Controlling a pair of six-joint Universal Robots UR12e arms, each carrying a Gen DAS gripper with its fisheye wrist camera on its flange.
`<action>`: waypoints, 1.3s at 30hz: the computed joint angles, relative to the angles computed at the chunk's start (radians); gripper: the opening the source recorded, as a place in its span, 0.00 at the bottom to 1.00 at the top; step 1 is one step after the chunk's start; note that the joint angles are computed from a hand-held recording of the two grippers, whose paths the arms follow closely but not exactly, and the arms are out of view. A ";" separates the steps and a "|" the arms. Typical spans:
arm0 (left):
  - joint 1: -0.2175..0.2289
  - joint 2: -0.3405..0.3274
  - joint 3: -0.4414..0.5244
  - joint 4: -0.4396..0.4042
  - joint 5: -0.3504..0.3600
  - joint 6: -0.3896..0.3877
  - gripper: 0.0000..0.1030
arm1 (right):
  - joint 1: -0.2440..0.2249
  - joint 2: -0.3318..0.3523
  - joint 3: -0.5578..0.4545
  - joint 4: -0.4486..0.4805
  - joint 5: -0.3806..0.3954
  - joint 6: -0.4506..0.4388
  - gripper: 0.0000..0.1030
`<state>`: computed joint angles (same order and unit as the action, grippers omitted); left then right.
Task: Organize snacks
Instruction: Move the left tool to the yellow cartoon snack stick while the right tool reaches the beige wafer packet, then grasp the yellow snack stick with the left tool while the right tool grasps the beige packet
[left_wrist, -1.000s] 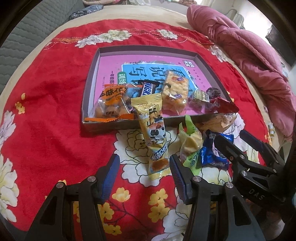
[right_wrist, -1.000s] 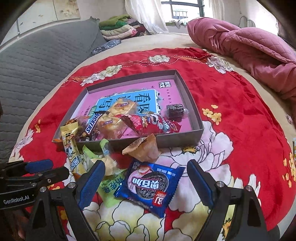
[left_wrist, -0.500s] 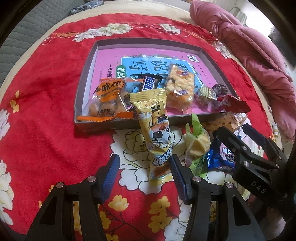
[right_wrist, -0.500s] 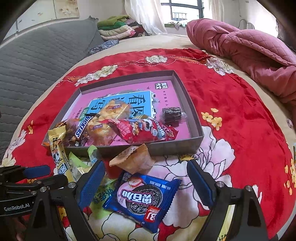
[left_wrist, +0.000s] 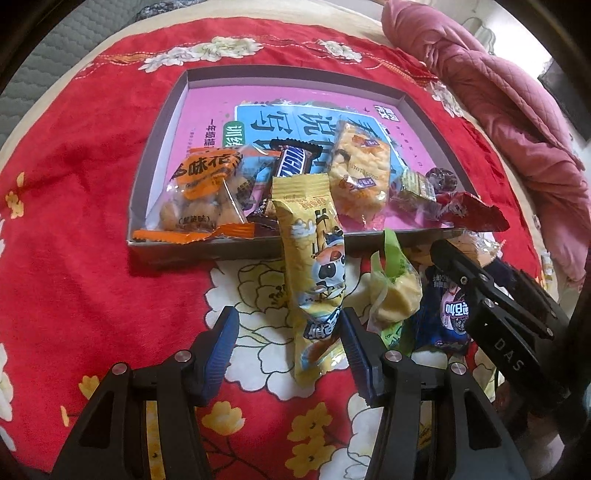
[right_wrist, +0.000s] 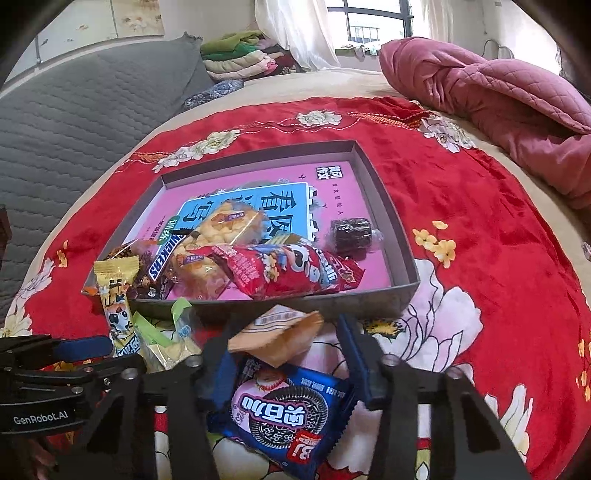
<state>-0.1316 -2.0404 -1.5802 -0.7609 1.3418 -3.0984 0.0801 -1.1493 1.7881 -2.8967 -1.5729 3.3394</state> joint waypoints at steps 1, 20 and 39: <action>0.000 -0.002 0.002 -0.002 -0.004 -0.002 0.56 | -0.001 0.001 -0.001 0.001 0.006 0.000 0.38; 0.011 -0.022 0.017 -0.030 -0.072 -0.042 0.30 | -0.017 -0.003 0.010 -0.016 0.054 0.027 0.26; 0.027 0.023 -0.024 0.017 -0.107 -0.030 0.25 | -0.037 -0.033 0.045 -0.061 0.109 0.045 0.25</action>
<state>-0.1045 -2.0171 -1.6043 -0.7435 1.2349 -3.1284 0.0430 -1.1819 1.8329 -2.9577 -1.4634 3.3843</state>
